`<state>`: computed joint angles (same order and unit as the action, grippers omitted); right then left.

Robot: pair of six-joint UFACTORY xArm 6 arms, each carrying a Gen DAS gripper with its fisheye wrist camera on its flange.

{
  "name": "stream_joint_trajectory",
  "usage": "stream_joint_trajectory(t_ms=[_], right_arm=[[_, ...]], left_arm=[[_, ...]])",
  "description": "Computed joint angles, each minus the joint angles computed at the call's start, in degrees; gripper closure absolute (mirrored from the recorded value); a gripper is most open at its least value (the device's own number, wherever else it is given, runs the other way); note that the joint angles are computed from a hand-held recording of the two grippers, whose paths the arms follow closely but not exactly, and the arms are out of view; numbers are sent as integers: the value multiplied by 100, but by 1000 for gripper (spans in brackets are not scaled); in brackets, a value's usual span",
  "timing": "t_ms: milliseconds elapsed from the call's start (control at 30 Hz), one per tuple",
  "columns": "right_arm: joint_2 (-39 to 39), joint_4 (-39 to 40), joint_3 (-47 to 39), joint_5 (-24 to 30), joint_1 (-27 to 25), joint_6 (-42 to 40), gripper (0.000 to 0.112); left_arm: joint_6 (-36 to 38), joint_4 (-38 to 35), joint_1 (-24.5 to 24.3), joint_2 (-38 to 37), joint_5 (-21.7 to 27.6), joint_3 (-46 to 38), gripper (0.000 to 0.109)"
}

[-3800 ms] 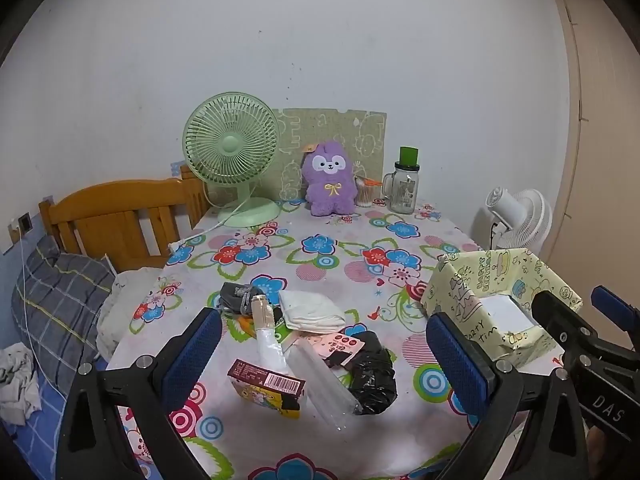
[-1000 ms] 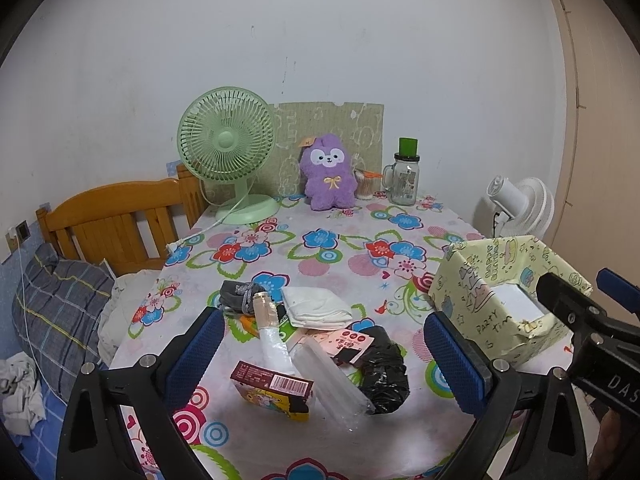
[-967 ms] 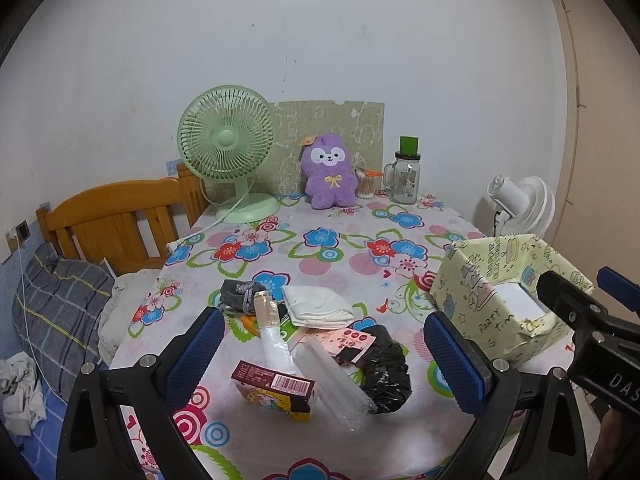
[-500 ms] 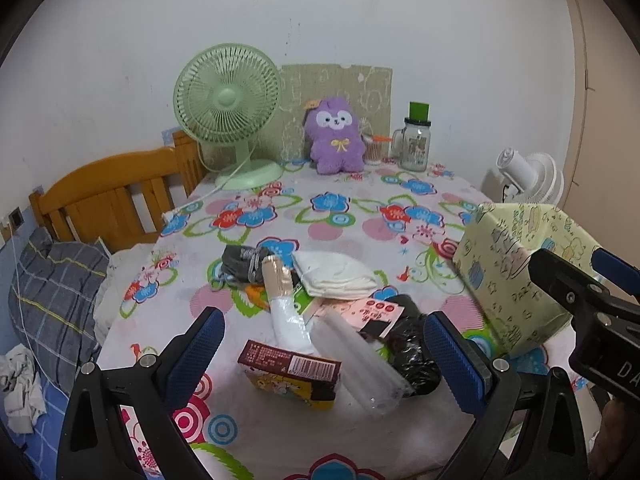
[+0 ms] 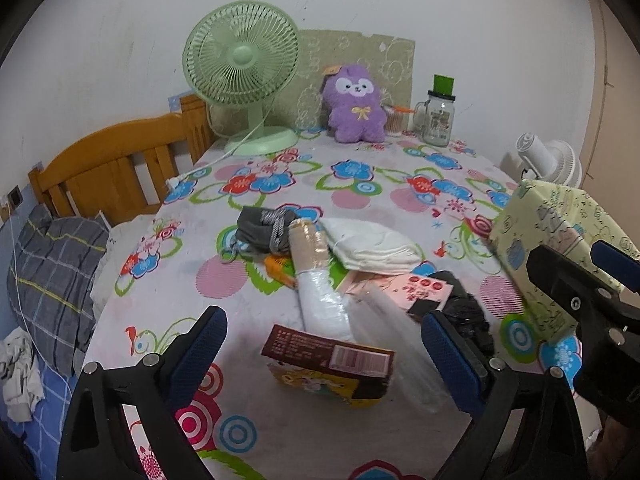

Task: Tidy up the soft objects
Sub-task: 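Grasp the brown snack box with the left gripper while the right grasps the black bundle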

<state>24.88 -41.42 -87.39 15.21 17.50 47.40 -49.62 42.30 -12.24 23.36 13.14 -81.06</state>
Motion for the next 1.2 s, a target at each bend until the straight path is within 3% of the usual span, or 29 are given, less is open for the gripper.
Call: stream_joint_trajectory(t_ms=[400, 633, 767, 900, 1033, 1133, 1200], right_arm=[[638, 999, -640, 456, 166, -1000, 21], [977, 1713, -953, 726, 223, -1569, 22], [1076, 2059, -1057, 829, 217, -1779, 31], [1238, 2131, -1283, 1143, 221, -1854, 40], [1381, 2462, -1416, 1328, 260, -2274, 46], [1414, 2718, -1421, 1268, 260, -2492, 59], [1433, 2908, -1443, 1265, 262, -2638, 61]], left_arm=[[613, -782, 80, 270, 1, -94, 14], [323, -500, 87, 228, -22, 30, 13], [363, -515, 59, 228, -28, 44, 8], [1272, -1425, -69, 323, -36, 43, 6], [1084, -1122, -136, 470, 257, -127, 10], [1338, -1461, -124, 465, 144, -83, 18], [1672, -1785, -137, 477, 70, -72, 29]])
